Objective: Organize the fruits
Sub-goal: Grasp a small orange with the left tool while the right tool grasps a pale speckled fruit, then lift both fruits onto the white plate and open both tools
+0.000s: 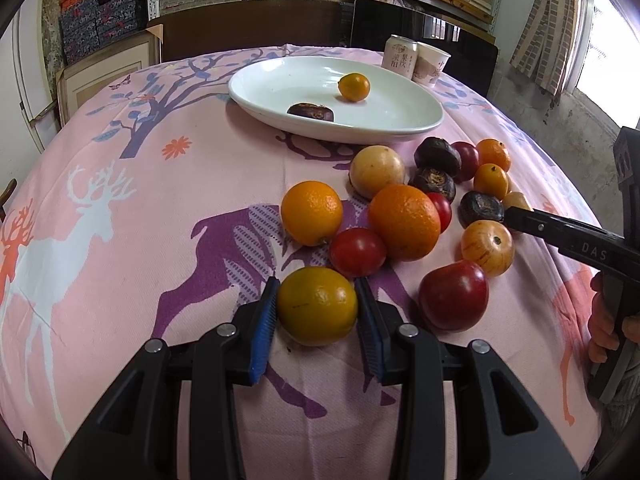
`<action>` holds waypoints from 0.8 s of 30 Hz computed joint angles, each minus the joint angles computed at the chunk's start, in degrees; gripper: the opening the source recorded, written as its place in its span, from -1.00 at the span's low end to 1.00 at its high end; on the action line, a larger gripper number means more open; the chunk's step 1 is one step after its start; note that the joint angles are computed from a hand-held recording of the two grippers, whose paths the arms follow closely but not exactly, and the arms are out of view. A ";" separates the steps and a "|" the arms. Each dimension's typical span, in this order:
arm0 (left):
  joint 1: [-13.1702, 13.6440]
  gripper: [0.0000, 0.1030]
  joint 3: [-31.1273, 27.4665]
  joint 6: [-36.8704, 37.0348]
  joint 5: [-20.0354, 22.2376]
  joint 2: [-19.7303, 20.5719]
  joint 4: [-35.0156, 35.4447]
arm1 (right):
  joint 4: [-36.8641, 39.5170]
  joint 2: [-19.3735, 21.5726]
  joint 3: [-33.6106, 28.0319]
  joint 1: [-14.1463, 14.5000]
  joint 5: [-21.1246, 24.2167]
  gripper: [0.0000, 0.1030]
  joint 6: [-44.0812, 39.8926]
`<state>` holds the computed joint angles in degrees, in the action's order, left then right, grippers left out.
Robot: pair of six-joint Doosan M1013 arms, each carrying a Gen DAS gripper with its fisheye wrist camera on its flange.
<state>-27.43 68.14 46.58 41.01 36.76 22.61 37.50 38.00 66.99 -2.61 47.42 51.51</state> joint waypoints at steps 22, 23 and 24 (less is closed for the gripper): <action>4.26 -0.27 -37.39 7.96 15.01 18.39 -1.83 | -4.70 8.48 -19.27 4.12 -0.29 -0.20 6.88; 4.50 -0.26 -38.81 8.00 15.53 19.35 -2.22 | -5.94 9.58 -20.88 4.43 0.44 -0.20 7.84; 4.67 -0.10 -39.42 7.91 15.42 19.85 -2.41 | -6.43 10.18 -21.68 4.63 0.77 -0.19 8.38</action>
<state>-22.76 28.73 54.50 56.44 56.61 20.20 31.08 48.18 45.31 2.02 48.18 59.89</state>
